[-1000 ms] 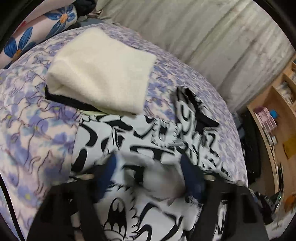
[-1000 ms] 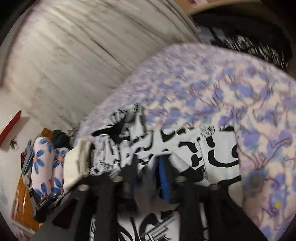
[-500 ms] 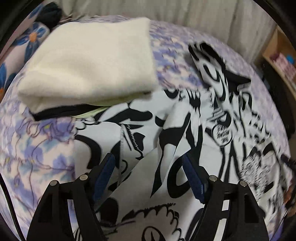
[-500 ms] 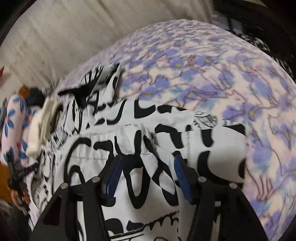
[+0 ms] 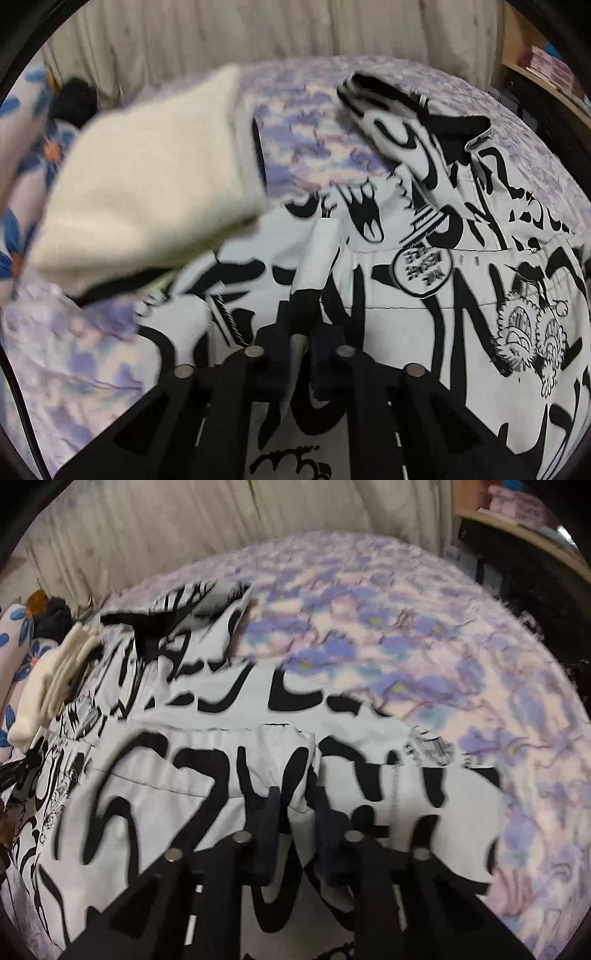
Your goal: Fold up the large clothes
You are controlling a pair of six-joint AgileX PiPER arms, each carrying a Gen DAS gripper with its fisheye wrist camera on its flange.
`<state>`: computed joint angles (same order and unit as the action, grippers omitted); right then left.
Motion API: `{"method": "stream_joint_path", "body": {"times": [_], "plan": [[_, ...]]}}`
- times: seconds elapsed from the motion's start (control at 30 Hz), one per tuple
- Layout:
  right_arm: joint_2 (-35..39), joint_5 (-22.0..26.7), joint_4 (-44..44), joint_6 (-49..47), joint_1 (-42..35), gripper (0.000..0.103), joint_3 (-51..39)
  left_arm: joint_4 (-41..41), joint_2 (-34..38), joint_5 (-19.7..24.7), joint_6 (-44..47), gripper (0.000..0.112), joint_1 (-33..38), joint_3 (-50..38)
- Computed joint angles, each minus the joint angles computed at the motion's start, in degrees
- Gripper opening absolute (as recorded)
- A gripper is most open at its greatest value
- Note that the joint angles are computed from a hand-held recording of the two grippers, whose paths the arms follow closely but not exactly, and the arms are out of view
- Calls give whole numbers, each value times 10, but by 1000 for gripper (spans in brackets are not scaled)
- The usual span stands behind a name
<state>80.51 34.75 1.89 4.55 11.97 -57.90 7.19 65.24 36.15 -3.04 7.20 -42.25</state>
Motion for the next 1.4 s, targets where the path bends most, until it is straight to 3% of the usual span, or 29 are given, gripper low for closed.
{"method": "stream_joint_path", "body": {"times": [0.1,0.23,0.43,0.6,0.67,0.77,0.83,0.9,0.93,1.0,1.1,1.27,1.33,1.4], "plan": [[-42,-19,43,-19,-20,12,4,-53,-28,14,36,4,32,-24],[-49,-39,-5,48,-4,12,-27,-58,-31,22,16,4,39,-68],[43,-49,-76,131,16,12,-96,-1,33,-5,-62,4,27,-95],[152,-14,-170,224,40,12,-122,43,134,-53,-113,6,19,-75],[165,-39,-173,237,34,14,-101,47,162,-83,-122,8,24,-59],[163,-38,-190,264,31,29,-97,19,174,-108,-97,11,36,-52],[161,-26,-131,219,10,42,-107,9,171,-104,-87,16,39,-53],[154,-5,-77,183,-9,43,-117,28,158,-93,-104,27,37,-54],[147,-4,-69,182,-11,43,-116,58,145,-85,-131,39,34,-50],[117,-4,-84,210,-6,43,-101,98,121,-79,-166,47,32,-43],[80,-10,-78,211,9,43,-83,93,67,-83,-155,47,36,-18],[67,16,-110,247,77,43,-100,73,13,-35,-149,46,-2,-11],[75,34,-120,263,118,43,-115,61,-10,-20,-156,37,-30,-6],[85,31,-93,250,149,43,-123,46,-25,-1,-167,36,-71,-4]]}}
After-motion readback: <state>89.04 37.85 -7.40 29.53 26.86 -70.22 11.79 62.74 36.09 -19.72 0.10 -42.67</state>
